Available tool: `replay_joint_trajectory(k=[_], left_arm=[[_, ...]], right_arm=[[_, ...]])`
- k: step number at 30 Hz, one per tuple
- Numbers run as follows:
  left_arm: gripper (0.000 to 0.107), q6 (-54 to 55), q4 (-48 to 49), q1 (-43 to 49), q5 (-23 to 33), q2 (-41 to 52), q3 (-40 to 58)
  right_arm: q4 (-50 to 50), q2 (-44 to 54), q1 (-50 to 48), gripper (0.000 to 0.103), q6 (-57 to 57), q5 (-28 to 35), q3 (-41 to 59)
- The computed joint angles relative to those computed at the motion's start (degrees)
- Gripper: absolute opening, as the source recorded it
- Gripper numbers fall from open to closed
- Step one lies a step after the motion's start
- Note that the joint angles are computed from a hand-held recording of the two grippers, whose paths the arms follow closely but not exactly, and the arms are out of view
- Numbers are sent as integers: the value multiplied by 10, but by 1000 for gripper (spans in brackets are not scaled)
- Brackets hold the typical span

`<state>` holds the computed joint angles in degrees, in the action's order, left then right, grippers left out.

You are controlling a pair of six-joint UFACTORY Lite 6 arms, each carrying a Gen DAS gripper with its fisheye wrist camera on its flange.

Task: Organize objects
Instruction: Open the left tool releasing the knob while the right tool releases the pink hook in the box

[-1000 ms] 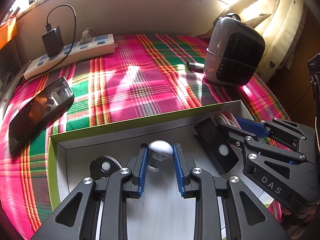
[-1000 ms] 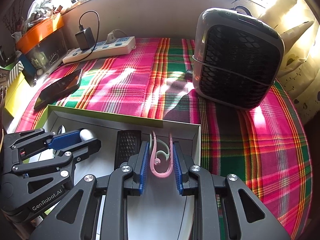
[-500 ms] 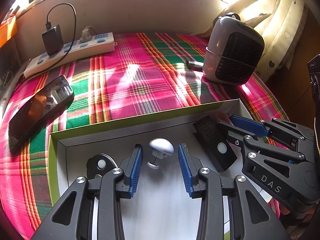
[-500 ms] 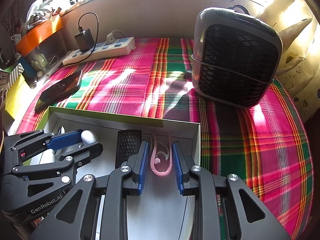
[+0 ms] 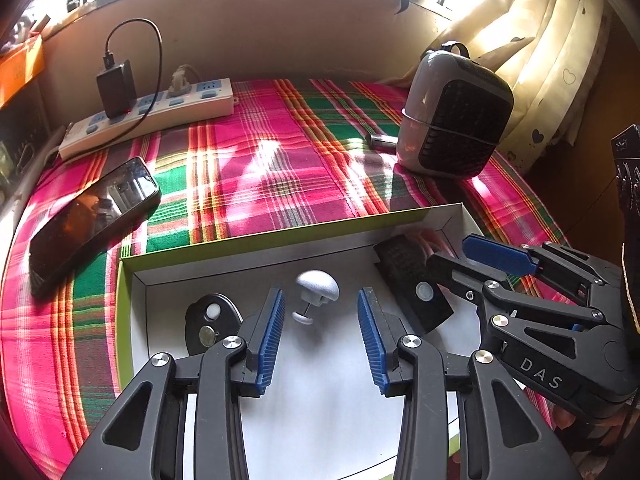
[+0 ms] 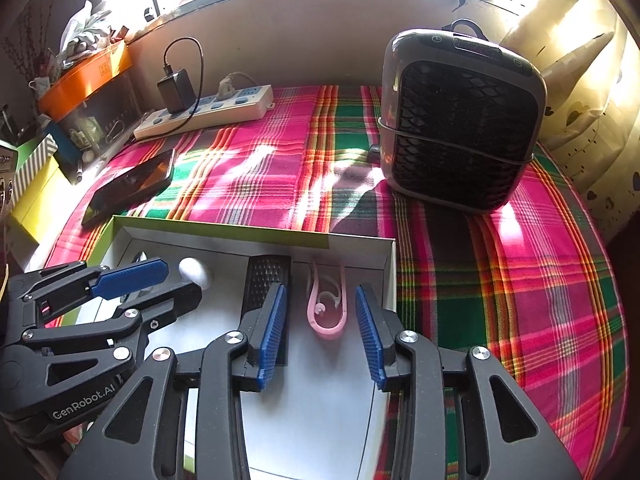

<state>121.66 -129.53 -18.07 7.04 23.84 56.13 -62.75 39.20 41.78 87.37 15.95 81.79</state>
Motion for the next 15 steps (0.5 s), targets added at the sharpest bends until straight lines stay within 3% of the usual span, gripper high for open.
replay_joint_trajectory(k=[15], left_arm=[[36,200,-215,0,22,-145,-143]], right_arm=[[-204,-100,26,42,235,6,-132]])
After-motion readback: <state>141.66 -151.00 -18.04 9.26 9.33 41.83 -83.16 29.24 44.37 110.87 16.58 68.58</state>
